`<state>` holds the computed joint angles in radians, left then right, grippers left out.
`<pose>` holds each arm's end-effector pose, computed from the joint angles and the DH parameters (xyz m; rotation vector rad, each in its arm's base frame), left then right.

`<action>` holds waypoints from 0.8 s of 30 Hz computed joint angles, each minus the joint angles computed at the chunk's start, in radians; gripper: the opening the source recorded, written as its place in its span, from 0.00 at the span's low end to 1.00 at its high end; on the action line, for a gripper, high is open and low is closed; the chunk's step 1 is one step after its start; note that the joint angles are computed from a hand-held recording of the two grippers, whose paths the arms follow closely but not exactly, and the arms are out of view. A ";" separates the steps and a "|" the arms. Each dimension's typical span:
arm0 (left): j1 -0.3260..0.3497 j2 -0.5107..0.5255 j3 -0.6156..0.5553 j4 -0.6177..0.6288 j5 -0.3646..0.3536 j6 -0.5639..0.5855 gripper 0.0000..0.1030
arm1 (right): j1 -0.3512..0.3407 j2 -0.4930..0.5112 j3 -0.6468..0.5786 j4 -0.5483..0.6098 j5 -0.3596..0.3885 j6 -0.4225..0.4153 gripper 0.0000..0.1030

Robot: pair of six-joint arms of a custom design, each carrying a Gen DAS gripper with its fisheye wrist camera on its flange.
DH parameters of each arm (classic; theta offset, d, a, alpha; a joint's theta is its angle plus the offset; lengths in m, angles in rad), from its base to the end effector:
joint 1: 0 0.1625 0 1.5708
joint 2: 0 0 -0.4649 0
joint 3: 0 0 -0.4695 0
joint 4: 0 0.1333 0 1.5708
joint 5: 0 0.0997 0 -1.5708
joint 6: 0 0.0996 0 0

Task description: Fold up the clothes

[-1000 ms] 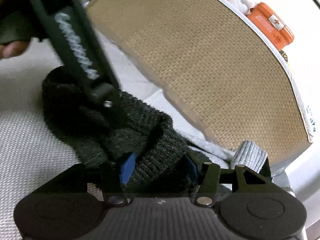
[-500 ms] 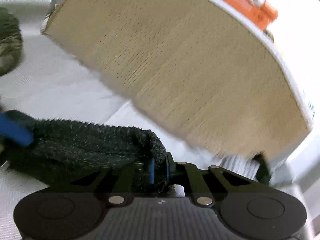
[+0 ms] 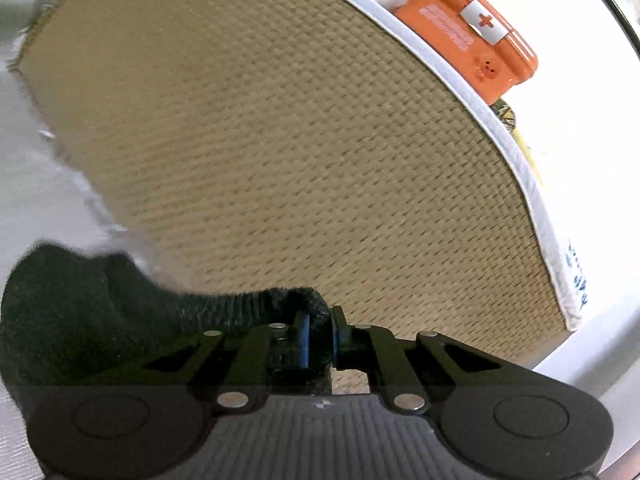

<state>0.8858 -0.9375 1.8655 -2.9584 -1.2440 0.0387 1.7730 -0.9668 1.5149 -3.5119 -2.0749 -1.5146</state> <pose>-0.3071 -0.6372 0.1211 0.9142 2.7286 -0.7884 0.2377 -0.7355 0.3832 1.0921 -1.4478 0.8962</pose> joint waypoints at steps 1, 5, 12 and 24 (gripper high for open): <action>0.001 0.000 0.000 0.001 -0.001 0.001 0.46 | 0.002 0.012 -0.022 -0.002 -0.007 -0.006 0.10; 0.003 0.002 0.000 0.002 -0.003 0.006 0.46 | 0.004 0.048 -0.070 -0.017 -0.024 -0.063 0.10; 0.007 -0.001 0.015 -0.019 0.003 0.004 0.47 | -0.016 0.048 -0.037 0.064 -0.078 0.062 0.11; 0.015 0.007 0.032 -0.034 0.007 0.009 0.48 | -0.048 0.104 -0.140 0.036 -0.138 -0.027 0.11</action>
<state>0.9008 -0.9301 1.8976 -2.9921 -1.2372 0.0480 1.7247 -0.8628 1.3745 -3.4754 -2.2126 -1.5421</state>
